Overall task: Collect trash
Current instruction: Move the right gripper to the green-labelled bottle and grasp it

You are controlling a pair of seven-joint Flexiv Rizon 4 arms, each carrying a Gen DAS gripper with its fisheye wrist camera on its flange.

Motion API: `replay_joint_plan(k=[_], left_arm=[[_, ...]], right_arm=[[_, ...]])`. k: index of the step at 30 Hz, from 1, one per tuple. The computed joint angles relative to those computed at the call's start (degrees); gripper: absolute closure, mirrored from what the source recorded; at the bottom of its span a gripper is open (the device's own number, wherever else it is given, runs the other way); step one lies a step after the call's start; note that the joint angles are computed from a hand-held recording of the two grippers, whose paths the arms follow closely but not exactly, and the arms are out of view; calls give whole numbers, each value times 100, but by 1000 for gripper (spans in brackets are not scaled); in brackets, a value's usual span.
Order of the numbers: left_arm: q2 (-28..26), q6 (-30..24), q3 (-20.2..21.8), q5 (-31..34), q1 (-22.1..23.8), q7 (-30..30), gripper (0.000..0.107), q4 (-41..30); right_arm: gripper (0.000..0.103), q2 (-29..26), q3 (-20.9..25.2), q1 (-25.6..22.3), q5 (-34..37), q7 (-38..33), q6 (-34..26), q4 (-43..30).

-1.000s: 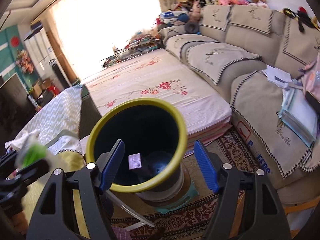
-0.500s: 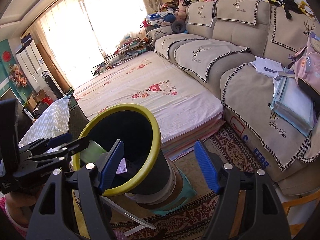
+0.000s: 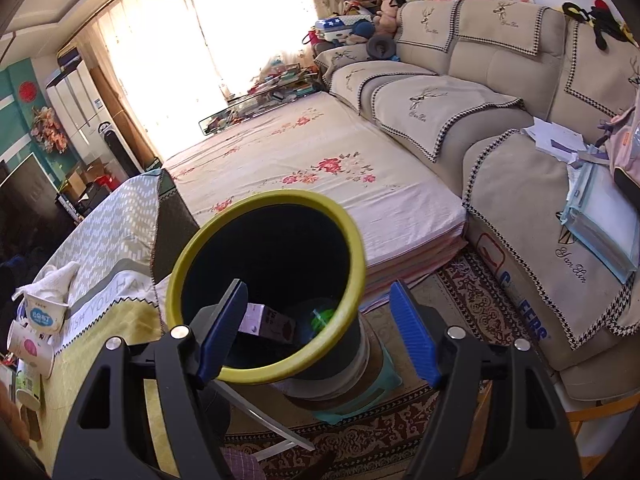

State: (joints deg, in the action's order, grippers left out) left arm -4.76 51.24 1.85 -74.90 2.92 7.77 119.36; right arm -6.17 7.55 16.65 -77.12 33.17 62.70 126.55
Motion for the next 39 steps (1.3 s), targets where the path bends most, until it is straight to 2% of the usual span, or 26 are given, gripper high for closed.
replay_joint_plan(k=[4,8,12,16,21,24,27,31,34,39], left_arm=[[266,-74,299,-259,275,138,26,134],[380,170,492,-499,518,267,24,212],[389,404,659,-751,804,465,22,235],[262,435,830,-817,1206,385,20,109],[8,749,882,-1121,1626,422,20,-98],[-94,766,918,-1193,1865,417,20,-164],[-163,790,921,-1304,2038,458,20,-211],[-170,687,950,-1359,2218,475,20,-193],[-144,643,959,-1304,2270,436,20,-148],[-147,580,964,-1280,2334,396,20,-123]], right_arm=[[34,-221,17,130,17,-190,55,-245],[33,-492,-17,305,99,-462,207,-535],[33,-808,-64,550,203,-794,413,-908],[33,-1176,-123,870,362,-1328,676,-1373],[33,-1814,-158,1368,832,-2336,1141,-2151],[33,-2203,-131,1629,1175,-2963,1404,-2618],[33,-2635,90,1814,1684,-3814,1634,-3127],[33,-3037,158,2130,2042,-4552,1875,-3685],[33,-3285,207,2318,2294,-5049,1872,-4053],[33,-3780,470,2522,2903,-5927,1473,-4820]])
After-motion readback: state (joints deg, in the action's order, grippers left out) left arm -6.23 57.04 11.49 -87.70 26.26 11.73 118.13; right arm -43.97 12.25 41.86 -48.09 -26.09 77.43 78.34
